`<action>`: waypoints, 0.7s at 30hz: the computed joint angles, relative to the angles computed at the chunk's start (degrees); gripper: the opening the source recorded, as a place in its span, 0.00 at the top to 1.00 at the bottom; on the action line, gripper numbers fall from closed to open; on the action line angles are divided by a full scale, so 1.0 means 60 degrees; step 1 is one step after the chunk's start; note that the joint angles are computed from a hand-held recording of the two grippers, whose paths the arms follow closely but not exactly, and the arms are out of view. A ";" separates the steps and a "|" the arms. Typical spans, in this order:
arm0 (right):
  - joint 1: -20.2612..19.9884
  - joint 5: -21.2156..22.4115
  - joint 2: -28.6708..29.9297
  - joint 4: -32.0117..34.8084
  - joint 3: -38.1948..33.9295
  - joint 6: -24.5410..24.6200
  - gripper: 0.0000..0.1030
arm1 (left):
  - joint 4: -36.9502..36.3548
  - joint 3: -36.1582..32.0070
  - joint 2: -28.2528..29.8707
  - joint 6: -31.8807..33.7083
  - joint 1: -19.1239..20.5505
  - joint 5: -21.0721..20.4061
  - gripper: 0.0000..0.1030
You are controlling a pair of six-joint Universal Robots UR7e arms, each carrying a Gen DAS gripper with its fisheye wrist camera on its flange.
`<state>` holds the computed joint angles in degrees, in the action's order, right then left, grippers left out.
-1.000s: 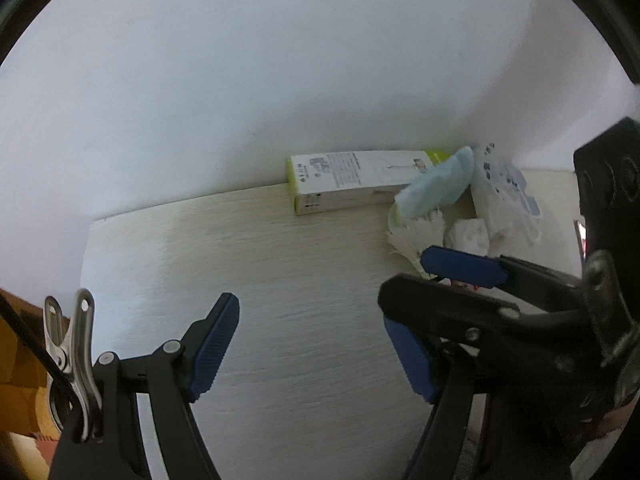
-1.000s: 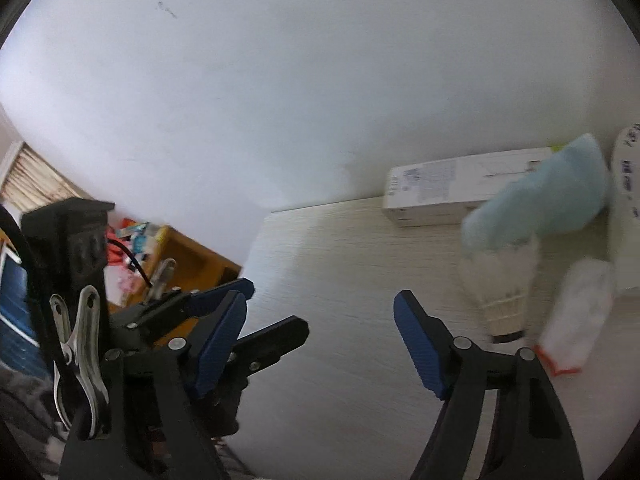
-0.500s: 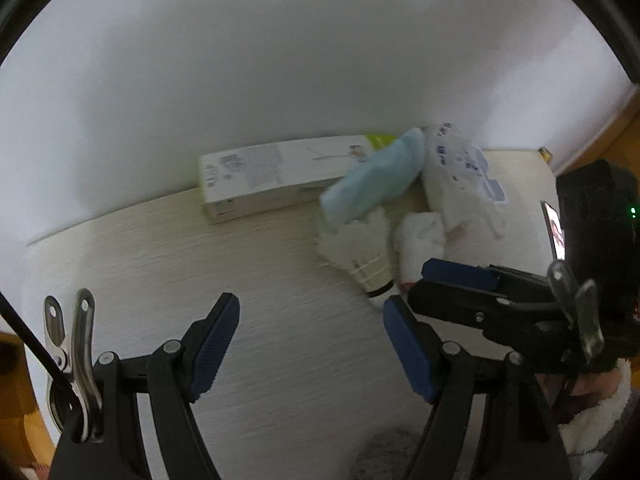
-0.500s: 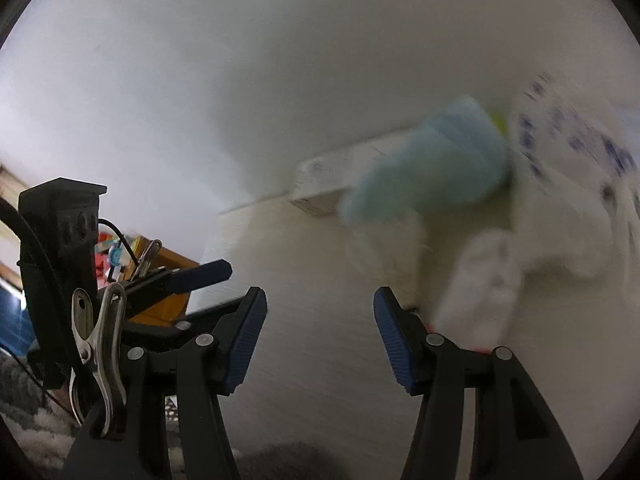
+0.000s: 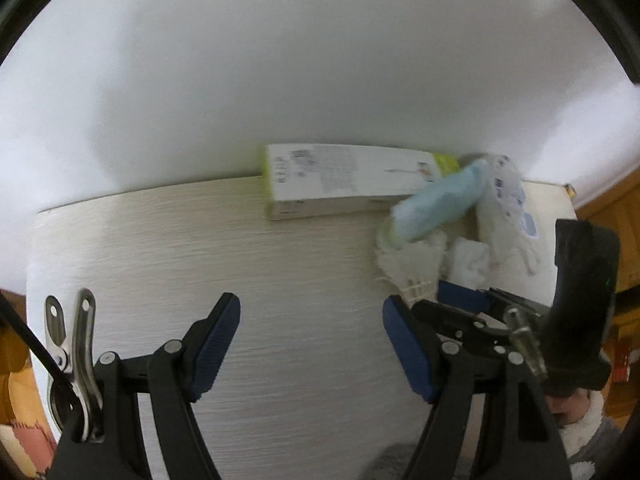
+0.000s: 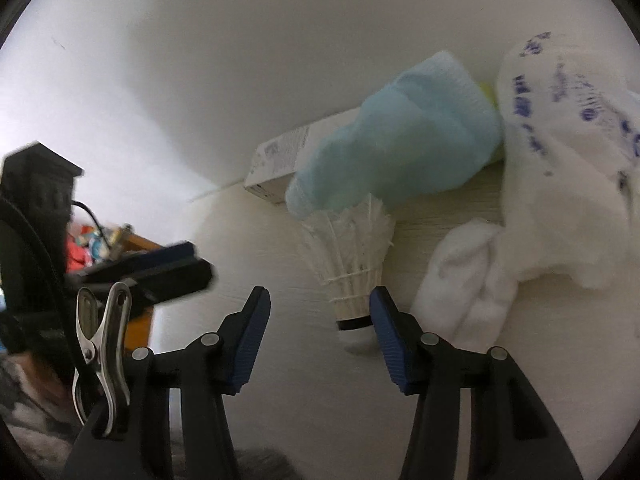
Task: Collect trash
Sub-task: 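Reach the right gripper to the white shuttlecock and close on it, then lift the shuttlecock with the right gripper while the left closes on the blue face mask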
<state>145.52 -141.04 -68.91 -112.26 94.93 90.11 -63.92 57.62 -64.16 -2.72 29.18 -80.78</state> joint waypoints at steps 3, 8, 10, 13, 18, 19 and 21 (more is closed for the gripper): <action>-0.0185 0.0155 0.0166 0.0482 -0.0192 -0.0055 0.53 | 0.0079 -0.0115 0.0066 -0.0333 0.0115 0.0067 0.25; -0.0228 0.0124 0.0531 0.1505 -0.0733 0.0278 0.73 | 0.0205 -0.0386 0.0224 -0.0550 0.0190 0.0049 0.25; -0.0162 0.0100 0.0619 0.1653 -0.0881 0.0282 0.73 | 0.0114 -0.0432 0.0286 -0.0534 0.0163 0.0020 0.25; 0.0006 -0.0063 0.0748 0.1386 -0.1037 0.0153 0.73 | 0.0019 -0.0513 0.0383 -0.0346 0.0087 0.0013 0.25; 0.0376 -0.0279 0.0751 0.1355 -0.1242 -0.0072 0.74 | -0.0126 -0.0576 0.0504 -0.0347 0.0006 -0.0064 0.25; 0.0439 -0.0349 0.0819 0.1750 -0.1433 0.0150 0.74 | -0.0146 -0.0566 0.0512 -0.0390 -0.0006 -0.0079 0.25; 0.0569 -0.0457 0.0873 0.2228 -0.1644 0.0462 0.73 | -0.0130 -0.0601 0.0566 -0.0542 0.0002 -0.0253 0.25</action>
